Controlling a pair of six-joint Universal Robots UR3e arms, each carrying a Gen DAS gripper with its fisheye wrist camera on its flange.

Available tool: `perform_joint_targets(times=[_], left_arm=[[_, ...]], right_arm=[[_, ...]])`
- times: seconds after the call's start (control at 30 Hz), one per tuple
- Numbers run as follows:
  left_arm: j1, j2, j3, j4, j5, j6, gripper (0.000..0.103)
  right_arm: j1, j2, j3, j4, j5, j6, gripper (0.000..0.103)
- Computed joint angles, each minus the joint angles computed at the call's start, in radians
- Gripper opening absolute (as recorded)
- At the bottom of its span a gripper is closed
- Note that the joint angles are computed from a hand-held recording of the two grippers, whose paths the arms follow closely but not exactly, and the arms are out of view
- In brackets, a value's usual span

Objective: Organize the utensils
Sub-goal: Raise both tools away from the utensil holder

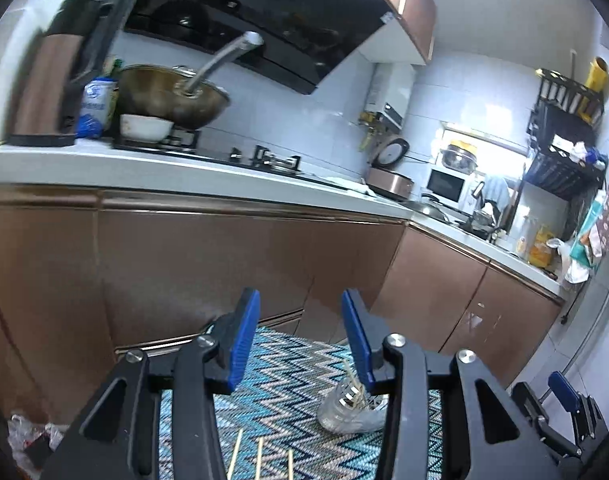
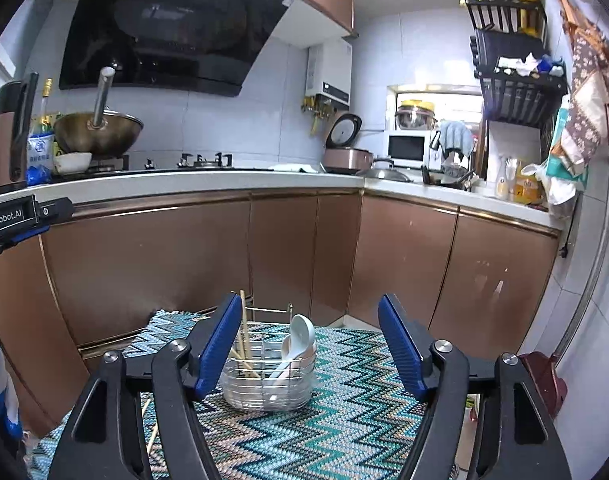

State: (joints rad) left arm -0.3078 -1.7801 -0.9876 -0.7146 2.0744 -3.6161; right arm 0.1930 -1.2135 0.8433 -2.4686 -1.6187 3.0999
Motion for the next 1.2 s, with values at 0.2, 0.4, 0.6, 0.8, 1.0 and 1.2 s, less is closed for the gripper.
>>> perform_joint_targets(times=[0.2,0.4,0.6,0.8,1.0,1.2], left_arm=[[-0.025,0.169,-0.171,-0.030,0.075,-0.043,0.042],[-0.084,0.303,-0.281,-0.086,0.179,-0.067,0.046],[-0.154,0.397,-0.340,-0.165,0.274,-0.099,0.046],[-0.224,0.459,-0.391,-0.199,0.358,-0.128,0.046],[-0.238,0.504,-0.415,-0.243,0.381,-0.153,0.046],[-0.267,0.537,-0.421,-0.272,0.423,-0.181,0.046]], right_arm=[[0.034,-0.133,0.150,-0.060,-0.026,0.023,0.077],[0.059,-0.240,0.253,-0.103,-0.059,0.054,0.082],[0.076,-0.327,0.362,-0.143,-0.099,0.059,0.085],[0.078,-0.387,0.421,-0.154,-0.107,0.084,0.086],[0.095,-0.426,0.455,-0.177,-0.123,0.086,0.090],[0.125,-0.452,0.475,-0.212,-0.159,0.083,0.103]])
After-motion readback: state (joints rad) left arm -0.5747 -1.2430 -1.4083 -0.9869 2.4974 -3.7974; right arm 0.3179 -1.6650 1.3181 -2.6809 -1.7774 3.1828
